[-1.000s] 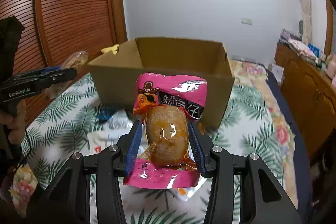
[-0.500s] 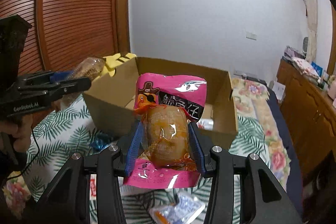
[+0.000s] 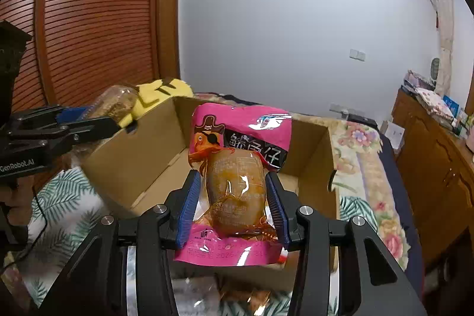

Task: Organize snacks
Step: 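Lift both held snacks up and carry them over the open box, then open both tools to drop the snacks into the box, then withdraw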

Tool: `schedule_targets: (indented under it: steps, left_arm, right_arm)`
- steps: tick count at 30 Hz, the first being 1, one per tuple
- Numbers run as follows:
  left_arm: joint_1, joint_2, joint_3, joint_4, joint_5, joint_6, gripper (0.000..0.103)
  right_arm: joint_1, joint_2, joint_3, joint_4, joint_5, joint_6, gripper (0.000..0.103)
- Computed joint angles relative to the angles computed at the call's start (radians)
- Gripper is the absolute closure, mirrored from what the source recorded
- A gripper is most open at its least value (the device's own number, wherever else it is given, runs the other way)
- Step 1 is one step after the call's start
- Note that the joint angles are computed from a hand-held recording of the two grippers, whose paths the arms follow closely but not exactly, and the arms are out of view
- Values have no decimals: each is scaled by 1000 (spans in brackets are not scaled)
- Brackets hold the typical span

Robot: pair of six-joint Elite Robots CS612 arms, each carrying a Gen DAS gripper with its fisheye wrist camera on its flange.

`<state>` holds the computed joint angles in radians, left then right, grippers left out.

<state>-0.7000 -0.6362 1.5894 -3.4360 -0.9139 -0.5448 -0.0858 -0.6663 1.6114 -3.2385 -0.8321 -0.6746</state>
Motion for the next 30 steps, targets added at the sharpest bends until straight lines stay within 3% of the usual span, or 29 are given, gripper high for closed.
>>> schedule_targets:
  steps: [11,18,24,28,30]
  left_arm:
    - [36,48,-83,99,-48,-27,60]
    - [38,66,-111,143,-68,-21,59]
    - [36,76,-129,182,-47,-18,51]
    - [31,79,-131,174,-38,-6,46]
    - [28,79,-130,172,-29,2,43]
  right_arm:
    - [15,76,-110,9,-32,95,58]
    - [20,97,-135,60,-56,79,57]
    - [23,103,-126,33,-64,70,56]
    - [15,99,-125,53,-20,67,45]
    - [14,97,-121,50,-16,60,45]
